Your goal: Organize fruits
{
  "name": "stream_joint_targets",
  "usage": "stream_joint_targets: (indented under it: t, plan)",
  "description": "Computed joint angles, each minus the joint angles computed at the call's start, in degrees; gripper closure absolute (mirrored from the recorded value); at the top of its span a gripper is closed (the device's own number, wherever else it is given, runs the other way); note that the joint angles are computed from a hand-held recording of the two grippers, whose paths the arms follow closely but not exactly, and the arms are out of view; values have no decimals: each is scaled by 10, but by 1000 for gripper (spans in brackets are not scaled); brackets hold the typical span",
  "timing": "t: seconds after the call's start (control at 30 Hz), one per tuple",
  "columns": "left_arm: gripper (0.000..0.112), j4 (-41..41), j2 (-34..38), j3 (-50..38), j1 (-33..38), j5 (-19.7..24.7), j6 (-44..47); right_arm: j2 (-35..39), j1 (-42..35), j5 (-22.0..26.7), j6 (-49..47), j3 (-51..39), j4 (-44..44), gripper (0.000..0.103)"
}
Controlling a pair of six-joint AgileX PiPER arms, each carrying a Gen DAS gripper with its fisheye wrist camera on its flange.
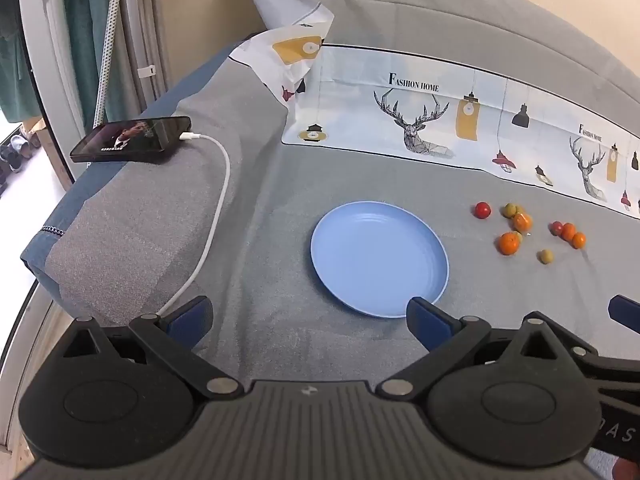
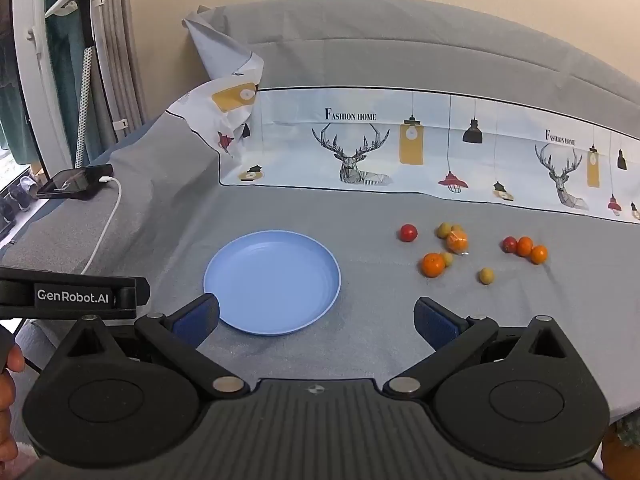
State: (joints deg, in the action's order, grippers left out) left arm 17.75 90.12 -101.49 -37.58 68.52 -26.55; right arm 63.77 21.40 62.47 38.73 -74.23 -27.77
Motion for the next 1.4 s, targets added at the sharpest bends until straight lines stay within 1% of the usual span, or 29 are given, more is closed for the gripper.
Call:
stream_joint_targets:
  t: [0.2, 0.23, 0.4, 0.43, 0.5, 0.83, 1.0, 1.13, 1.4]
  plan:
    - [9, 8, 1, -3, -7, 3, -2, -15, 20, 7, 18, 15, -11, 1]
    - [9, 9, 1, -3, -8, 3, -3, 0, -1, 6, -8, -5, 4, 1]
    - [9, 11, 1, -1, -8, 3, -2, 11, -29, 3, -37, -23, 28, 1]
    - [9, 12, 1, 0, -8, 3, -2, 7, -26, 9, -32, -24, 25, 1]
    - [9, 11, 1, 0, -7, 2, 0, -10, 1, -10, 13, 10, 2, 1]
    - [9, 17, 2, 1, -12, 1, 0, -8, -15, -31, 11, 17, 20, 1]
    - [9, 16, 5, -2, -12, 4, 1, -18, -21, -60, 24, 33, 25, 1]
    - [9, 17, 4, -1, -12, 4, 0, -12, -16, -45, 20, 27, 15, 1]
    - [9, 19, 10, -7, -13, 7, 1, -14, -19, -59, 23, 36, 13, 1]
